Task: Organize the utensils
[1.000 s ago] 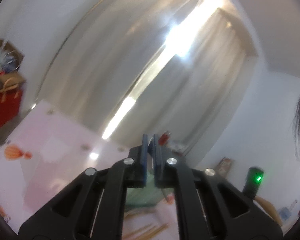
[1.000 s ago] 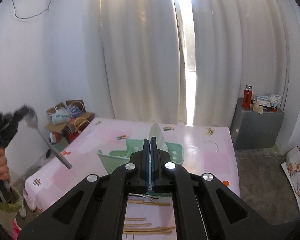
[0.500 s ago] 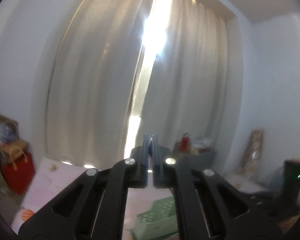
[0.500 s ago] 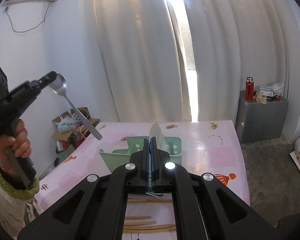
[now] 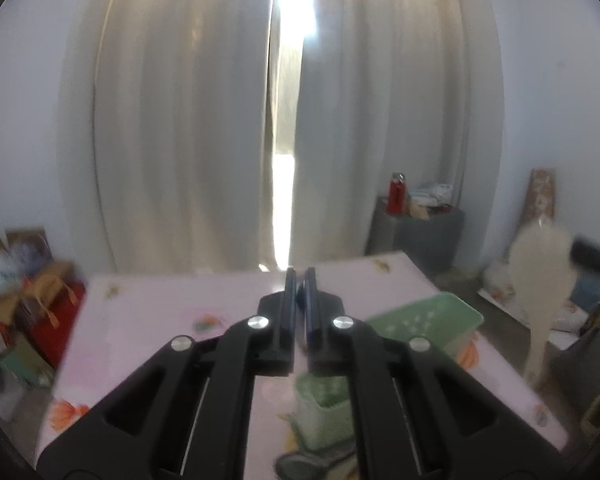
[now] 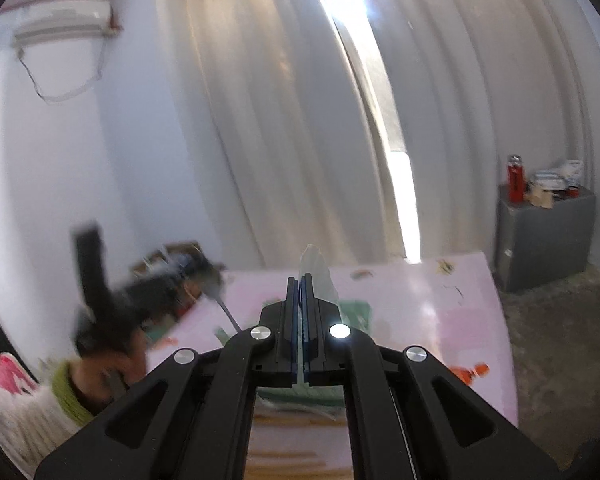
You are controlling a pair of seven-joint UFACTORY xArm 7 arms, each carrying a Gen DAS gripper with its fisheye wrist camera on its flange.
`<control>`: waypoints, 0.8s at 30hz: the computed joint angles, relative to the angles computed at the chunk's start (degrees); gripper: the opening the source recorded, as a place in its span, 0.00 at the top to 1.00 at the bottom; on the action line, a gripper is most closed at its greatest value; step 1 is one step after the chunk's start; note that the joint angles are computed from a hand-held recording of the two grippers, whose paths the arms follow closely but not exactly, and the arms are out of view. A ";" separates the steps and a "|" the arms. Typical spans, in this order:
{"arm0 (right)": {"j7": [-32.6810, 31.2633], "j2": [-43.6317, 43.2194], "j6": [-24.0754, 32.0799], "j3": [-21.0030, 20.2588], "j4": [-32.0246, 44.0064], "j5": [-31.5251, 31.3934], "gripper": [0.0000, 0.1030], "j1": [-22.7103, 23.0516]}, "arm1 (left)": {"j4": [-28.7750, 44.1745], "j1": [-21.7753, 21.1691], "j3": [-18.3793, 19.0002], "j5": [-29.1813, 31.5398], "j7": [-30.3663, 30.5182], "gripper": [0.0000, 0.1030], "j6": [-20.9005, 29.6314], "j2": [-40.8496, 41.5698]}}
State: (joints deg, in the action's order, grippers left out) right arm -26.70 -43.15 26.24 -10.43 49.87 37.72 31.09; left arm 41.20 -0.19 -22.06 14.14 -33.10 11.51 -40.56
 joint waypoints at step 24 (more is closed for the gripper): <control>-30.00 21.27 4.55 -17.78 17.08 35.77 0.98 17.75 | -9.96 -8.50 5.04 -7.21 0.54 0.64 5.93 -12.20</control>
State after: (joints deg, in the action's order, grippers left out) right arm -56.69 -21.88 30.78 -28.21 66.95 73.50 48.84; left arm 31.25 -8.69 -17.02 6.94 -32.55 17.43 -52.76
